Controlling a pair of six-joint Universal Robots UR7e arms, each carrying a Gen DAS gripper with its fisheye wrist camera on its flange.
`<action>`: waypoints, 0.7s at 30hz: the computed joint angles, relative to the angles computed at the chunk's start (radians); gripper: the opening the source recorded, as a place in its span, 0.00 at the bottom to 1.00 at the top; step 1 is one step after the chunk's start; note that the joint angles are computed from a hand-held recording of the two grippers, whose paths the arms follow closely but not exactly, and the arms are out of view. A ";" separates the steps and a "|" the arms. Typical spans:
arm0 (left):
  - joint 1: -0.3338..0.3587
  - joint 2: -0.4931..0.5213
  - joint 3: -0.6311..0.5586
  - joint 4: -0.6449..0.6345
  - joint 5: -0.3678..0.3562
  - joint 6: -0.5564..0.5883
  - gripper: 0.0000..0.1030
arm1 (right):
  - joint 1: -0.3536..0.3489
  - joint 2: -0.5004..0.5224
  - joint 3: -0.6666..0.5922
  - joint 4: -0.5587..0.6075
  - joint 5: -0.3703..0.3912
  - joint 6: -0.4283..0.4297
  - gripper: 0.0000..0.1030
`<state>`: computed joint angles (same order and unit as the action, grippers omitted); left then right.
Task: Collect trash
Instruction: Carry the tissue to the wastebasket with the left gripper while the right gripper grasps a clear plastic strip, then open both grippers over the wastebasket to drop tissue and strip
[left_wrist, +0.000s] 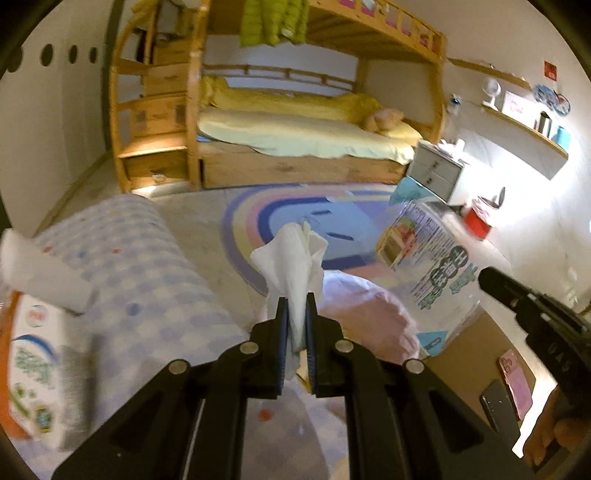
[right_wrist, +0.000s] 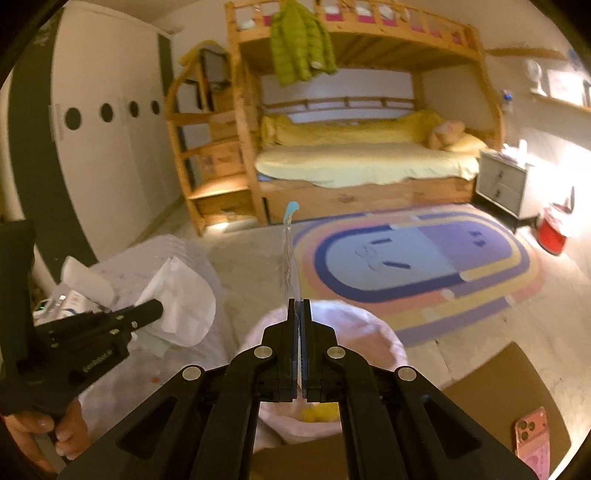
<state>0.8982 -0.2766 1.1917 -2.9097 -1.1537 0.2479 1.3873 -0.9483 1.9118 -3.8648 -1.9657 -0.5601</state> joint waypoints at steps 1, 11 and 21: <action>0.003 0.014 -0.025 0.028 -0.015 -0.004 0.07 | -0.009 -0.005 0.002 0.005 -0.002 0.005 0.01; -0.004 0.174 -0.254 0.198 -0.051 0.001 0.08 | -0.082 0.006 -0.060 0.119 -0.046 0.067 0.01; -0.002 0.158 -0.247 0.148 -0.049 -0.018 0.58 | -0.094 0.030 -0.116 0.197 -0.070 0.088 0.23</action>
<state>0.8967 -0.1189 0.9448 -2.7615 -1.2031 0.2298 1.2931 -0.9188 1.7962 -3.6682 -2.0352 -0.4723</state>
